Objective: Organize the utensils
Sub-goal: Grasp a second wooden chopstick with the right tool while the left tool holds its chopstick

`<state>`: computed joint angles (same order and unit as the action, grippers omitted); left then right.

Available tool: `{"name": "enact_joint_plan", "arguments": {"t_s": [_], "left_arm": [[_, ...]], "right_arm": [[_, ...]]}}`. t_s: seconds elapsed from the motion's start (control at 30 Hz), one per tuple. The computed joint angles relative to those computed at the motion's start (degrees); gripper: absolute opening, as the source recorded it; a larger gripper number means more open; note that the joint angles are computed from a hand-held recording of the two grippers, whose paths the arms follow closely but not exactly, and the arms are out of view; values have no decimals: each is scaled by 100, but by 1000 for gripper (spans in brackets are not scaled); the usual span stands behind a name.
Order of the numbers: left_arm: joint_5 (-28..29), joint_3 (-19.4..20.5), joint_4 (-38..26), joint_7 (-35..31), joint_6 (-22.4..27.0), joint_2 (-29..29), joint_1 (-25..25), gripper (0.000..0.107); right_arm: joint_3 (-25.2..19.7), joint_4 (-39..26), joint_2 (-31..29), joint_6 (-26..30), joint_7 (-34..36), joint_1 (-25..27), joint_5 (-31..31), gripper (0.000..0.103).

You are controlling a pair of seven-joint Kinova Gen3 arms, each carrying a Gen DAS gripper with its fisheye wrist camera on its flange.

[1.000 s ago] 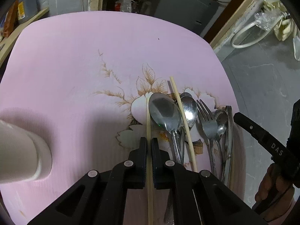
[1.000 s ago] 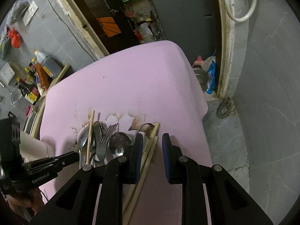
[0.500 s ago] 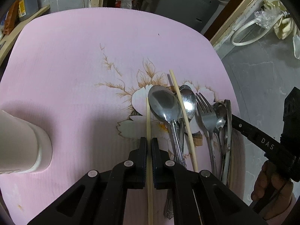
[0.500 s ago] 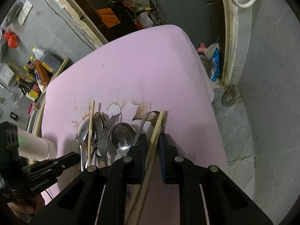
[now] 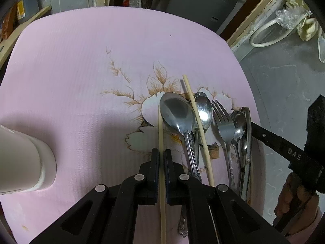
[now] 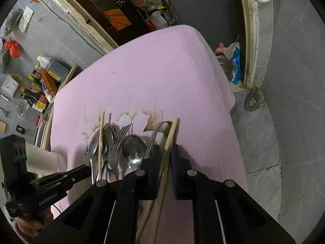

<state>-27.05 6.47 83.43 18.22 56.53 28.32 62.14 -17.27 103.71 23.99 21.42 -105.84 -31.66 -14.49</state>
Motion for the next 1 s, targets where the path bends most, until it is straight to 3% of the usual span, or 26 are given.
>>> {"name": "enact_joint_plan", "arguments": {"t_s": [0.37, 0.57, 0.67, 1.0], "left_arm": [[181, 42, 89, -245, -267, -5, -187, 6], [166, -25, -20, -292, -189, 65, -82, 5], [14, -114, 114, 53, -330, 2, 104, 5], [-946, -119, 103, 1285, 191, -116, 991, 5]], "right_arm": [[-88, -367, 287, 252, 123, 221, -257, 8], [-311, -64, 111, -89, 244, 405, -515, 4], [-477, 196, -95, -353, 356, 538, -665, 4], [-1442, 1170, -893, -1284, 758, 1235, -1306, 4]]}}
